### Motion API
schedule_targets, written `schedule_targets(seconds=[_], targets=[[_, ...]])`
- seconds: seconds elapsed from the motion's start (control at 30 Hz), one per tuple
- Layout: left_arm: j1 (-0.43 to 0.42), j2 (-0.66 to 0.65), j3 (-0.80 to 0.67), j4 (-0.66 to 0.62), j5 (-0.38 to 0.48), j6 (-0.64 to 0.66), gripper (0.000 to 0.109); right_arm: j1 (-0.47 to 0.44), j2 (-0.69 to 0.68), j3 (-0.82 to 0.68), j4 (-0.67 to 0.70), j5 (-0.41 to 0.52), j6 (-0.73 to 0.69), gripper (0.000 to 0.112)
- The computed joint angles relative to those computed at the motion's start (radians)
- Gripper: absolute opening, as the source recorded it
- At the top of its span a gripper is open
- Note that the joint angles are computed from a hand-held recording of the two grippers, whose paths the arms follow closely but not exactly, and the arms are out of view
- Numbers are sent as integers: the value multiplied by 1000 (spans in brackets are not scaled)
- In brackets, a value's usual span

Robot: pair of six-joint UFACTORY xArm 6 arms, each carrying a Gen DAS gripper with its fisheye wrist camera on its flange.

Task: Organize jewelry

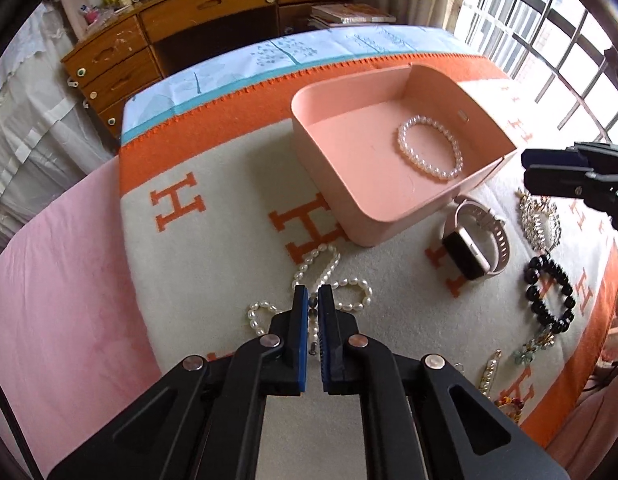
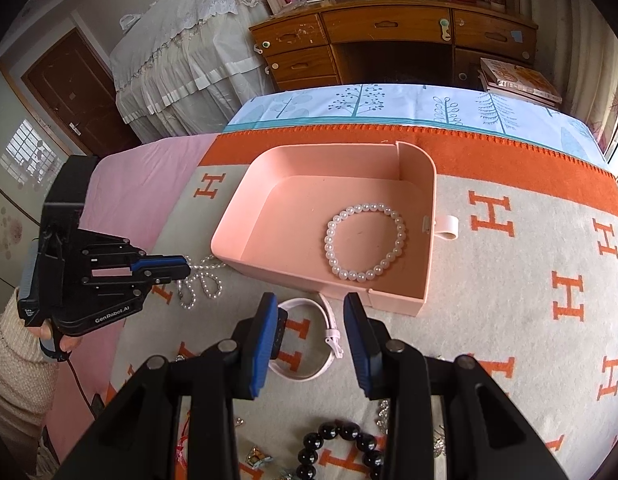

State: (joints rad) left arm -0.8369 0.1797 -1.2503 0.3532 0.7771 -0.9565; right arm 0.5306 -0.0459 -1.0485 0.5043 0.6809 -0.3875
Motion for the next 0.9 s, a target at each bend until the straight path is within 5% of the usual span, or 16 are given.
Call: schedule_targets(seconds=[0.3, 0.57, 0.8, 0.9], targets=[[-36, -48, -90, 60, 125, -215, 3, 3, -51, 25, 11, -8, -7, 35], [-87, -67, -281, 248, 249, -360, 3, -2, -104, 49, 21, -17, -15, 35], [-114, 20, -516, 327, 338, -275, 4, -13, -120, 58, 32, -23, -21, 35], [-101, 65, -543, 283, 361, -217, 37, -16, -120, 58, 31, -17, -24, 35]])
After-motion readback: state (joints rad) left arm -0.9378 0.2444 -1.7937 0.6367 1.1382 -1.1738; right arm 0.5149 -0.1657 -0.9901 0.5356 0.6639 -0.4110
